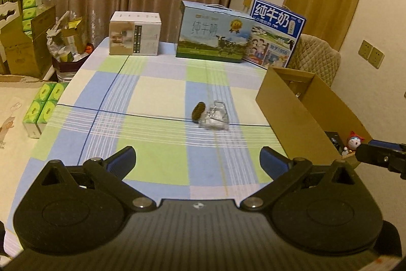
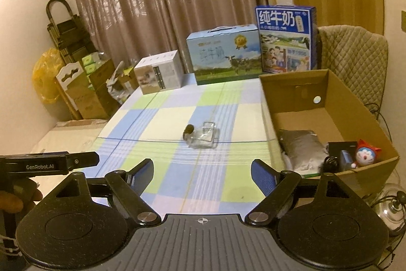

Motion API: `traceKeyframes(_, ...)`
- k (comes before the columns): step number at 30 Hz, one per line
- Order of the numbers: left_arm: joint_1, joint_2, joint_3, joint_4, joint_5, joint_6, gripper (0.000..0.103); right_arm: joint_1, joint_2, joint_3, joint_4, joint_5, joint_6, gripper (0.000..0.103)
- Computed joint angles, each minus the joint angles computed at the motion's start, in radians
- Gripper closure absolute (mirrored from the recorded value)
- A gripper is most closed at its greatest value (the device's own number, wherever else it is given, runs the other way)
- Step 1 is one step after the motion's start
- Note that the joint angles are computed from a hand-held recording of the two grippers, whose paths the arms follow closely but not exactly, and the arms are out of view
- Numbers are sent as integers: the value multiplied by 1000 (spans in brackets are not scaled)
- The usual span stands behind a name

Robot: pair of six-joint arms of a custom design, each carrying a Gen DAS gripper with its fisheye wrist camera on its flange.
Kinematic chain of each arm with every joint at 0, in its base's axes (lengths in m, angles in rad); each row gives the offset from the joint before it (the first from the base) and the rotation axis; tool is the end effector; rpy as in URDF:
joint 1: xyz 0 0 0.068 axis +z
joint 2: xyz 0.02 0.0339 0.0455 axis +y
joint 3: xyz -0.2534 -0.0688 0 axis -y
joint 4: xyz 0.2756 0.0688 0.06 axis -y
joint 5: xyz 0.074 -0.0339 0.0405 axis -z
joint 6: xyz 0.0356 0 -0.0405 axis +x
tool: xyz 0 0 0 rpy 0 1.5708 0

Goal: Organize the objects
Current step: 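Move both open tools back over the table toward the hair tie and plastic holder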

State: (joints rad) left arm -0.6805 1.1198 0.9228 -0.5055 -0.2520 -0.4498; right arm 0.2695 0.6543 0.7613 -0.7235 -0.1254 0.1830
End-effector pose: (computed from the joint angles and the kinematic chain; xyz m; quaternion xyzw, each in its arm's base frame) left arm 0.2188 -0.1657 0.2764 0.0511 0.9001 -0.1272 0.4135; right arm 0.1682 0.0511 0.2936 -0.0671 0.8845 0.1571 0.4342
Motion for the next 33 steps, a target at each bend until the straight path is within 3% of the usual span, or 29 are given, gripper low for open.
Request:
traceKeyframes(21,128,112,-6,80,78,113,1,112,246,-14,208,49,27,22)
traceKeyframes(33,210,324,61,201,160,191,1,101,515,8,412,43,20,22)
